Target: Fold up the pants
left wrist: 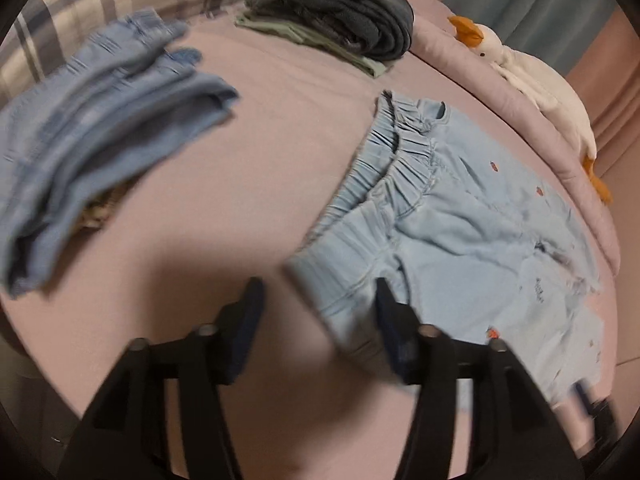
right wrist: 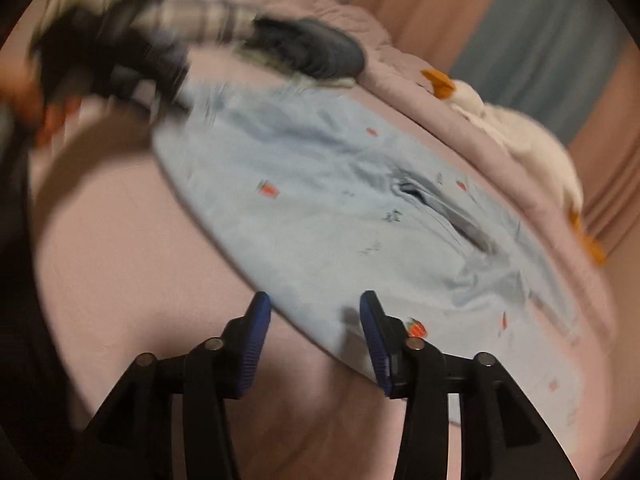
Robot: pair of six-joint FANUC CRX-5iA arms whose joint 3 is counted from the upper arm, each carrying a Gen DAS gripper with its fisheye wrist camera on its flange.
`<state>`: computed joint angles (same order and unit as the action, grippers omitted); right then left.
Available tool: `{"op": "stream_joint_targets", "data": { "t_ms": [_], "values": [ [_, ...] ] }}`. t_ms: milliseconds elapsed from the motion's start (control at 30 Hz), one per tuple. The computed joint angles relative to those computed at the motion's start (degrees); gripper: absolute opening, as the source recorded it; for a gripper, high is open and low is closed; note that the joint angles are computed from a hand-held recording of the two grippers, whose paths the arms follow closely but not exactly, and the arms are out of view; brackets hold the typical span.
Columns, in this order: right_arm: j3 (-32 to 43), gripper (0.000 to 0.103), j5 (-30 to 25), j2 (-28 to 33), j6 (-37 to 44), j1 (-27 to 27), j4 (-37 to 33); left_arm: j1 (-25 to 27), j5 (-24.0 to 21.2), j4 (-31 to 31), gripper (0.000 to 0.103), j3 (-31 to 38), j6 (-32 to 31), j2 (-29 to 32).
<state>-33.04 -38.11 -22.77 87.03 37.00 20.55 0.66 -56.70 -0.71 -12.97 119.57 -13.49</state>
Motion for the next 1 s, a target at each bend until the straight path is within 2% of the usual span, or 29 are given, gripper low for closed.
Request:
{"op": "stream_joint_targets", "data": {
  "t_ms": [33,67,133,200,233,267,333,367,433,467,500,533,567,633,700,733,800,900,1000],
  "values": [
    [3.0,0.045,-1.1,-0.1,3.6,-3.2,-6.7,-0.2,0.0,-1.1,0.068,-0.1,0.6,-1.0],
    [5.5,0.048,-2.0,0.1,6.2,-6.8,-12.1,-0.4,0.3,-1.7,0.067,-0.1,0.9,-1.6],
    [7.8,0.058,-1.8,0.8,6.1,-13.0,-15.9,-3.3,-0.3,-6.6,0.067,2.7,3.0,-0.9],
    [6.8,0.059,0.6,2.8,-1.0,-17.2,-8.5,-7.7,1.2,-11.3,0.067,5.9,2.8,0.7],
    [6.6,0.059,0.9,5.0,-6.1,-19.4,-2.9,-8.7,3.0,-10.8,0.067,6.5,0.6,1.6],
    [6.8,0.059,1.0,6.3,-8.8,-20.6,-0.2,-9.0,4.7,-9.0,0.067,6.5,-2.0,2.4],
    [8.8,0.059,1.3,10.1,-11.1,-25.2,1.6,-9.9,7.8,-5.6,0.067,7.0,-7.7,5.6],
    [9.2,0.059,1.8,11.9,-13.5,-27.3,3.9,-10.7,7.1,-5.9,0.067,8.1,-8.6,7.5],
    [9.1,0.059,0.3,14.9,-18.5,-29.4,10.2,-12.3,1.0,-7.5,0.066,11.8,-10.5,12.5],
    [9.9,0.059,-3.2,16.5,-20.0,-29.7,11.9,-11.7,-1.6,-5.7,0.067,11.8,-13.9,14.0],
    [11.0,0.059,-6.9,18.1,-20.8,-30.5,11.3,-11.5,-1.3,-4.9,0.068,10.4,-16.6,13.6],
    [11.8,0.059,-7.7,17.7,-18.6,-31.2,7.6,-11.4,2.0,-4.8,0.071,7.6,-19.0,11.3],
    [12.8,0.061,-8.3,17.1,-14.9,-32.6,3.3,-10.2,2.3,-1.9,0.074,5.8,-24.5,10.2],
    [16.7,0.062,-13.7,17.8,-9.8,-34.1,-2.1,-7.2,1.8,4.3,0.074,4.1,-31.3,9.3],
    [20.6,0.062,-18.1,19.6,-7.2,-35.0,-4.3,-4.5,1.7,9.2,0.074,4.4,-35.4,9.8],
    [21.1,0.062,-17.7,19.9,-7.2,-34.7,-3.1,-4.2,2.1,8.8,0.074,6.1,-35.1,10.8],
    [22.4,0.063,-13.3,20.6,-4.6,-34.2,-2.4,-3.6,4.2,9.1,0.077,8.9,-35.6,12.8],
    [30.0,0.063,-8.7,25.3,3.5,-32.7,-9.7,-2.9,6.8,10.2,0.082,14.9,-37.4,18.4],
    [39.0,0.063,-7.0,33.3,9.2,-29.3,-10.9,-2.9,1.2,7.5,0.082,27.3,-38.0,27.6]
  ]
}}
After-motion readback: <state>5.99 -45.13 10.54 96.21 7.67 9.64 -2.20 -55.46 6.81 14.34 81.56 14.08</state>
